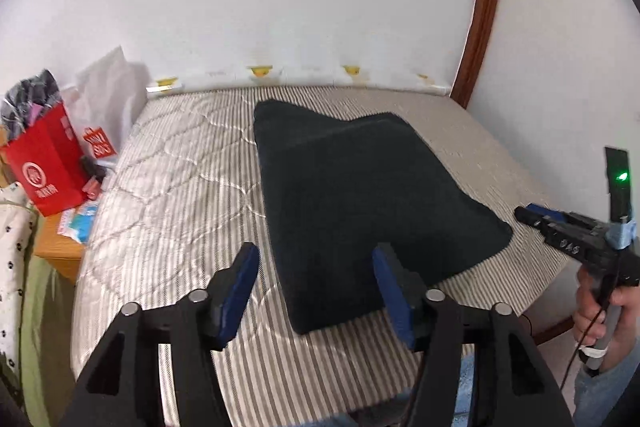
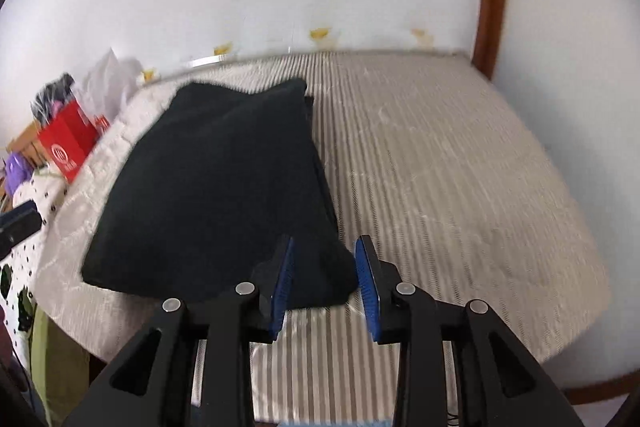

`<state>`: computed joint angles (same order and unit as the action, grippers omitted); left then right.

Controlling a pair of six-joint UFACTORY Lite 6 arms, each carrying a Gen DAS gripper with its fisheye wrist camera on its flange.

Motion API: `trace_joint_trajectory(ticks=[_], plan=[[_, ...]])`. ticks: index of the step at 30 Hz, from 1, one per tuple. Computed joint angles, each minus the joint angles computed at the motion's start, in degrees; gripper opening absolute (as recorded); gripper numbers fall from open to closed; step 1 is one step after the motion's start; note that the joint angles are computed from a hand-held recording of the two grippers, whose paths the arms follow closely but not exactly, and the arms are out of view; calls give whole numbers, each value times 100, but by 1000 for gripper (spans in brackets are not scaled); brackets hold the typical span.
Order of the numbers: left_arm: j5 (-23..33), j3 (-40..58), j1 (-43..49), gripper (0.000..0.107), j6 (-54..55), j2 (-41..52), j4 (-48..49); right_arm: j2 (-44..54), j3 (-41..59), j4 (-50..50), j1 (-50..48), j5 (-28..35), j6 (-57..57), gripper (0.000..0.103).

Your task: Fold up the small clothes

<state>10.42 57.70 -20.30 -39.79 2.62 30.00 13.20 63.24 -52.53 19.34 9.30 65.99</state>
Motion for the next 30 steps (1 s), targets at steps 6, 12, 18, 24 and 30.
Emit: trace_joint_trajectory(ticks=[6, 12, 18, 24, 30], plan=[[1041, -406, -818, 66, -2019, -1069, 1816, -1758, -865, 765, 212, 412, -588, 52], [1789, -753, -1361, 79, -2758, -1900, 2304, -3104, -1379, -324, 1182, 1693, 443, 69], [2217, -1017, -1674, 87, -3010, -2390, 2436, -3779, -1744, -836, 1909, 2685, 1200, 93], [2538, -1107, -1949, 88, -3418, -2557, 2725, -4165, -1921, -357, 1814, 2753, 896, 95], [2547, -1152, -1925, 89, -3491, -2633, 2720, -4313, -2034, -429, 2025, 3007, 1050, 95]])
